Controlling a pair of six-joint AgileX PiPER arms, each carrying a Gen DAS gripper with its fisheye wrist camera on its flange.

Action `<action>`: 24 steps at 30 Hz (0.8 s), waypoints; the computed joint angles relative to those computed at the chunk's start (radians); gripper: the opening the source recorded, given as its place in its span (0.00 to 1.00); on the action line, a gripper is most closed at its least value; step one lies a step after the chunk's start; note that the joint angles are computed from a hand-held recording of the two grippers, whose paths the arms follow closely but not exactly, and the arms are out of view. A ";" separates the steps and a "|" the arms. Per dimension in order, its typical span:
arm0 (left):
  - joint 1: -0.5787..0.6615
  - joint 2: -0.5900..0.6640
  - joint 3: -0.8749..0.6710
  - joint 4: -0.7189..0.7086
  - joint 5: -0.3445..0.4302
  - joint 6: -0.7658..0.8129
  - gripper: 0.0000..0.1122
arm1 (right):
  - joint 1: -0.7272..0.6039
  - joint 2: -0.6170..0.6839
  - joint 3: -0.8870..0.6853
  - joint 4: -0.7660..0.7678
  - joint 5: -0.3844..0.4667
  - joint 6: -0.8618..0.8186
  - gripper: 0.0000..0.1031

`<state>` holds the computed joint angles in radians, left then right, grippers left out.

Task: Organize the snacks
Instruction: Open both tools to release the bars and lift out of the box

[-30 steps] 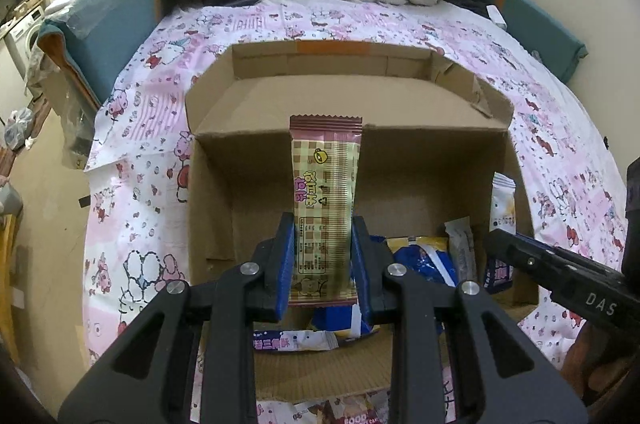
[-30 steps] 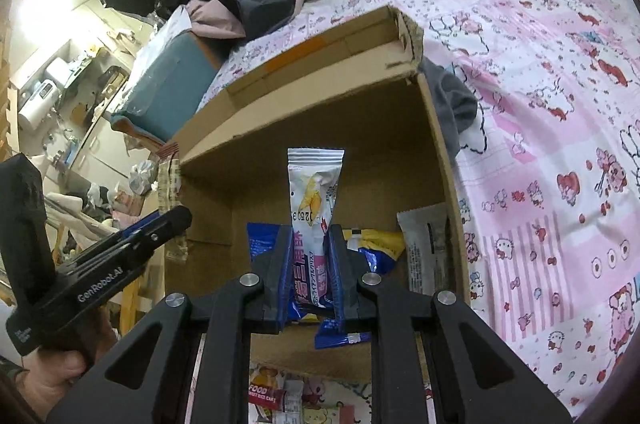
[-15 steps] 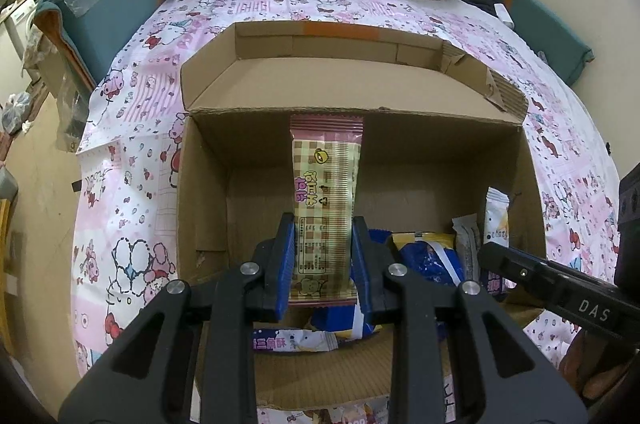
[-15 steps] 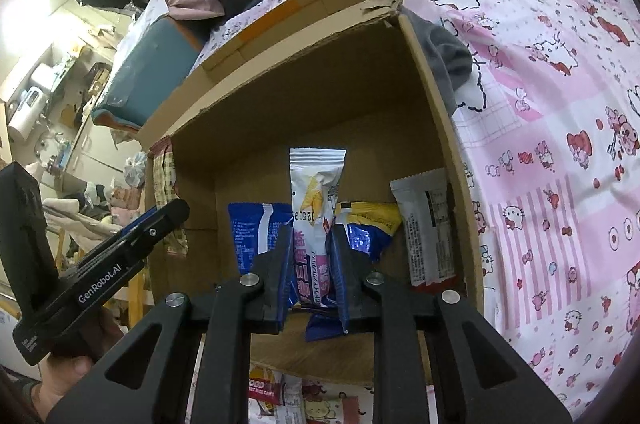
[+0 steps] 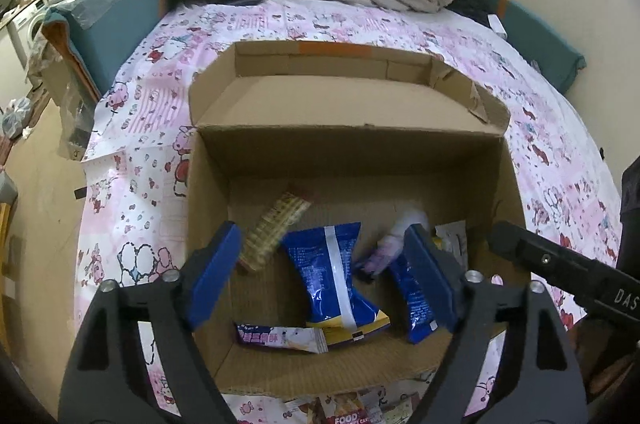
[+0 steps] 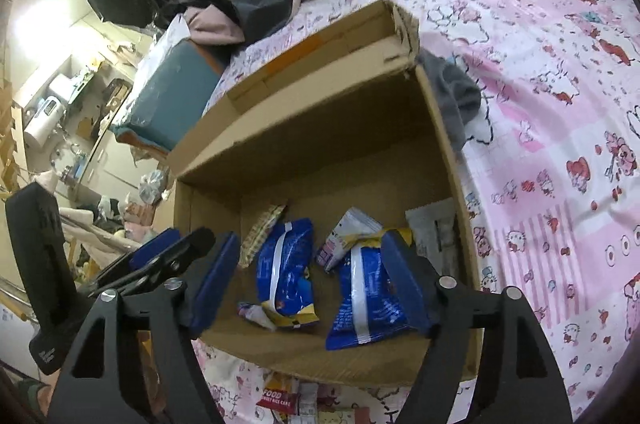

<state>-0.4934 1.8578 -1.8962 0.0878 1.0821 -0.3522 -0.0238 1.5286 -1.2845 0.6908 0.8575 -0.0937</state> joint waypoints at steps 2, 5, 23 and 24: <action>0.004 -0.004 -0.003 -0.006 0.008 0.004 0.73 | -0.002 -0.003 -0.004 -0.007 0.004 0.013 0.76; 0.010 -0.021 0.013 -0.001 0.010 -0.006 0.73 | -0.004 -0.012 -0.005 -0.006 0.008 0.015 0.77; 0.090 -0.290 0.305 -0.041 -0.010 -0.047 0.89 | 0.002 -0.207 0.110 -0.027 0.031 0.071 0.82; 0.097 -0.304 0.322 -0.053 -0.002 -0.045 0.88 | -0.003 -0.217 0.122 -0.017 0.035 0.068 0.82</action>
